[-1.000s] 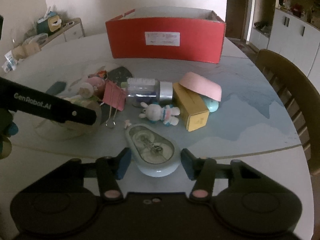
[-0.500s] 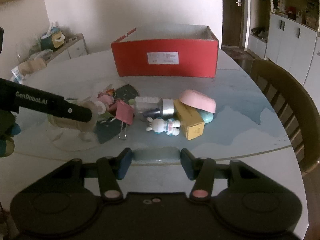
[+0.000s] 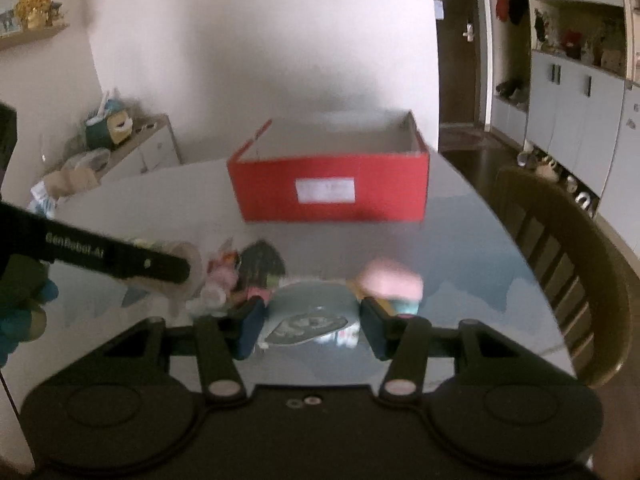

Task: Organize rigid objects
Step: 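Carry the jar and soap dish into the red box and release both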

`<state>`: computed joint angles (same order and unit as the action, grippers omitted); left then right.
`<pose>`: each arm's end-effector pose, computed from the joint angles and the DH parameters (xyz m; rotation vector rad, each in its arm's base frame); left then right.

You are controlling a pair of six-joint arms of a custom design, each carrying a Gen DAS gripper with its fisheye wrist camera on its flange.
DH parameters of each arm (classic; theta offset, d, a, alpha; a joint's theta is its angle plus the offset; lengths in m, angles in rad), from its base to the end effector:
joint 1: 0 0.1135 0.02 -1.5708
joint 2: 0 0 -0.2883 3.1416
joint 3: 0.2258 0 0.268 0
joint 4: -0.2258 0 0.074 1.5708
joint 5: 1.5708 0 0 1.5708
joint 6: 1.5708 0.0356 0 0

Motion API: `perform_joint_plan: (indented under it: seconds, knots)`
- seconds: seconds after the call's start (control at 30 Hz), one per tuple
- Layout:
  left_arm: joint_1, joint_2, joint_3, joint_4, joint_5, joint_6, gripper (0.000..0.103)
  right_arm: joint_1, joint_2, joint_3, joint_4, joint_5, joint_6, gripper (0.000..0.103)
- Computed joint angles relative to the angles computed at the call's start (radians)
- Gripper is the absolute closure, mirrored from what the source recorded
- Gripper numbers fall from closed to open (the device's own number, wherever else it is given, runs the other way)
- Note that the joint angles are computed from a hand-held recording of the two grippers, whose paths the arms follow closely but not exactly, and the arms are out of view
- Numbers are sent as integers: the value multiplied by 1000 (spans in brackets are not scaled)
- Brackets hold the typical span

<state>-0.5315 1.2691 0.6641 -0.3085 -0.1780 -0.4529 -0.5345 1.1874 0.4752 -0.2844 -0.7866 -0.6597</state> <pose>0.2186 -0.1212 0.2033 0.0220 2.4751 -0.2041 0.1875 -0.0817 0.1724 -0.4098 2.1960 0.3927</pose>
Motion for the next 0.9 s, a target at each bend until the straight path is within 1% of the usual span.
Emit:
perform_joint_plan:
  seconds: [0.1,0.23,0.4,0.57,0.9]
  knots:
    - [33,5,38,-7,4,46,14,46,6,44,35,24,94,51]
    - [121,40,105,-16,85,93,14,108,42,108,91,72,226,51]
    - [198,108,208,-26,111,166,14,187,97,188,175,127,346,51]
    - [258,211,332,-36,130,243,14,276,173,271,257,198,428,51]
    - [335,467,619,-55,147,381,14,436,369,419,392,366,489,51]
